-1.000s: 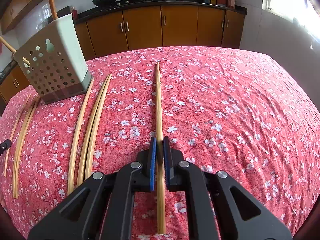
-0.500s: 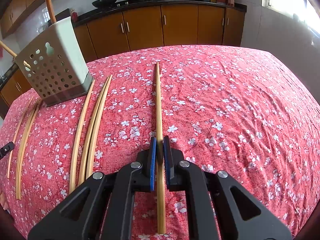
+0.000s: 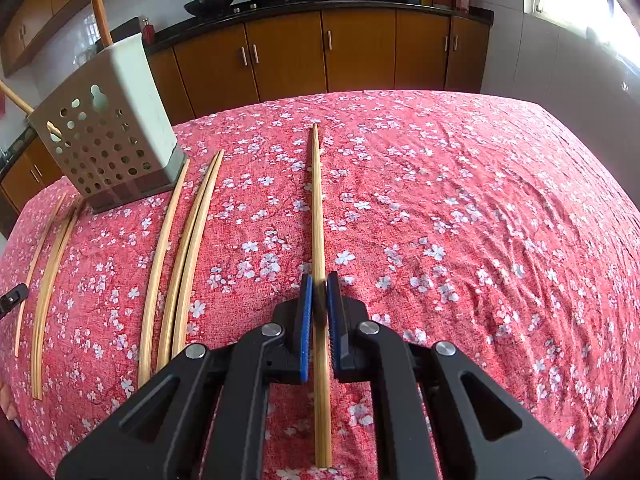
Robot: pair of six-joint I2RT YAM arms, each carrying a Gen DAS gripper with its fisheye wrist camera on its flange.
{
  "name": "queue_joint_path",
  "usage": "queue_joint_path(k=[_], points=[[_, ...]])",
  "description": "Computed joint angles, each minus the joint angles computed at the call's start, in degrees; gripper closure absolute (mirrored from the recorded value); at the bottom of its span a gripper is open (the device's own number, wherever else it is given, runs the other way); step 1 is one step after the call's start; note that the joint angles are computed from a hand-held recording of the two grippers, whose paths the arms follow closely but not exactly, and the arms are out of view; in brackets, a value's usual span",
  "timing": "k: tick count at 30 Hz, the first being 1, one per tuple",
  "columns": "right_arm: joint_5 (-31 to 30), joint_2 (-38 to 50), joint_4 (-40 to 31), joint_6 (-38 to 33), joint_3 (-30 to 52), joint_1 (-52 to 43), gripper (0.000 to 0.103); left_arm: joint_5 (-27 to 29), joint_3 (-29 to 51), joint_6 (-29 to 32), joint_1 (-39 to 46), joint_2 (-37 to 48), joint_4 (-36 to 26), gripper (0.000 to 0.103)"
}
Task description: Organize utensils
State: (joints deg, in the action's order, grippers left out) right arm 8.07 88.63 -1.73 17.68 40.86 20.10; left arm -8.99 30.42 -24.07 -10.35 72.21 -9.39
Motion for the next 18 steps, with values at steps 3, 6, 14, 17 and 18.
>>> queue_joint_path(k=[3, 6, 14, 17, 18], points=[[0.03, 0.0, 0.0, 0.01, -0.01, 0.01, 0.094, -0.15, -0.01, 0.17, 0.03, 0.01, -0.05, 0.093], [-0.02, 0.0, -0.04, 0.02, 0.0, -0.04, 0.094, -0.47, 0.1, -0.18, -0.35, 0.06, -0.19, 0.093], [-0.25, 0.07, -0.13, 0.18, 0.15, -0.11, 0.094, -0.76, 0.08, -0.16, -0.53, 0.25, -0.07, 0.093], [-0.18, 0.18, -0.09, 0.16, 0.21, -0.1, 0.094, -0.76, 0.03, -0.17, -0.55, 0.21, -0.05, 0.093], [-0.13, 0.2, -0.11, 0.14, 0.23, -0.09, 0.094, -1.0, 0.1, -0.16, -0.71, 0.2, -0.18, 0.093]])
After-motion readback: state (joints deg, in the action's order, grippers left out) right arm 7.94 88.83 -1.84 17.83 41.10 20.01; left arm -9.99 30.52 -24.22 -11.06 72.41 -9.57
